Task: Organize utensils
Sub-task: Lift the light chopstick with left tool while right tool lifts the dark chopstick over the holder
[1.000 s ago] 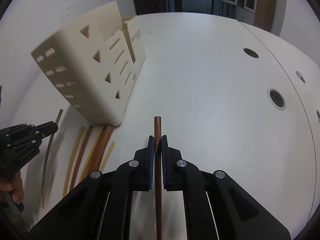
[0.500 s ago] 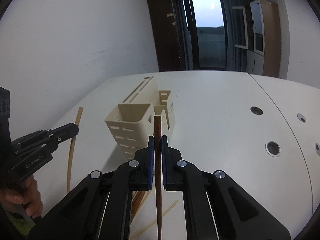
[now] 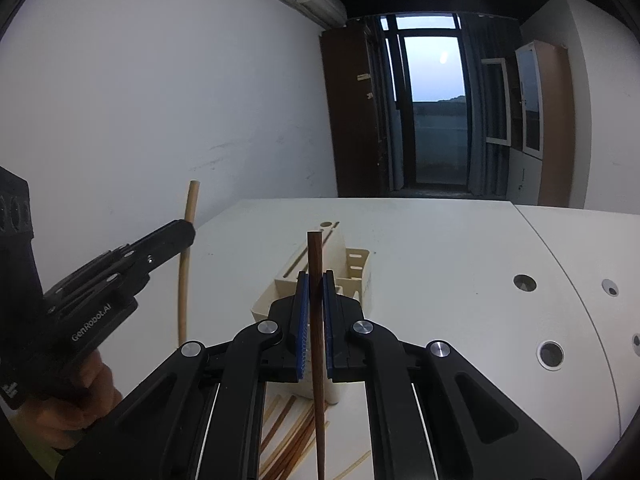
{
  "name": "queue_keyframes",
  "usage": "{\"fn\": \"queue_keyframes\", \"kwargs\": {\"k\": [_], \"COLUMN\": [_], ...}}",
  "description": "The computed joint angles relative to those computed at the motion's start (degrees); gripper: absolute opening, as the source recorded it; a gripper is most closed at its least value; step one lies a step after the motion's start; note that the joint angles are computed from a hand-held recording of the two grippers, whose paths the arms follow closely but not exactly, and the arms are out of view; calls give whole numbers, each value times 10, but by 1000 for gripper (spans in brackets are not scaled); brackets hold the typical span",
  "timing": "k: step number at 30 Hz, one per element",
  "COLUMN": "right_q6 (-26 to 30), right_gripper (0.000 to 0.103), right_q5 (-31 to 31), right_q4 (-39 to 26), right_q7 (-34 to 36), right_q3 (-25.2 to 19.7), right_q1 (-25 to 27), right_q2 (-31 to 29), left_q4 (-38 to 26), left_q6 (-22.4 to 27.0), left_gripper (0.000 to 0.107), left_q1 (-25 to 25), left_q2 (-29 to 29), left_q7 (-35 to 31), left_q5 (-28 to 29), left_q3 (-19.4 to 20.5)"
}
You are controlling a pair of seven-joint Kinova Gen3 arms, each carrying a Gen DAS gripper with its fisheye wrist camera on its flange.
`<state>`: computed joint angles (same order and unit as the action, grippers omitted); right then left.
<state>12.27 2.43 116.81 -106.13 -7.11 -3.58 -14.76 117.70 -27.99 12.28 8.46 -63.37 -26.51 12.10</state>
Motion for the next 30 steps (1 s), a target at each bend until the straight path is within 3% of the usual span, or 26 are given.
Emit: {"fn": "queue_keyframes", "kwargs": {"k": [4, 7, 10, 14, 19, 25, 28, 30], "right_q6": [-67, -112, -154, -199, -276, -390, -417, -454], "right_gripper": [7, 7, 7, 7, 7, 7, 7, 7], "right_q5": [-5, -31, -9, 16, 40, 100, 154, 170], "right_q4": [15, 26, 32, 39, 61, 83, 80, 85], "right_q7": [25, 53, 56, 49, 39, 5, -59, -78], "right_q3": [46, 124, 195, 227, 187, 176, 218, 214], "right_q1": [-41, -116, -191, -225, -174, -139, -161, -143], "right_q2": [-5, -6, -8, -13, -12, 12, 25, 36], "left_q4": [10, 16, 20, 38, 42, 30, 28, 26], "left_q6": [-79, -137, -201, -294, -380, -422, -445, -460], "left_gripper": [6, 6, 6, 6, 6, 6, 6, 6], "left_q1": [28, 49, 59, 73, 85, 106, 113, 114], "left_q2": [14, 28, 45, 63, 92, 112, 122, 127], "left_q7": [-65, -132, -164, -199, -216, -246, -258, -259], "left_q5": [67, 135, 170, 206, 229, 252, 264, 269], "left_q3": [-20, -23, -21, -21, -20, -20, -20, -21]}}
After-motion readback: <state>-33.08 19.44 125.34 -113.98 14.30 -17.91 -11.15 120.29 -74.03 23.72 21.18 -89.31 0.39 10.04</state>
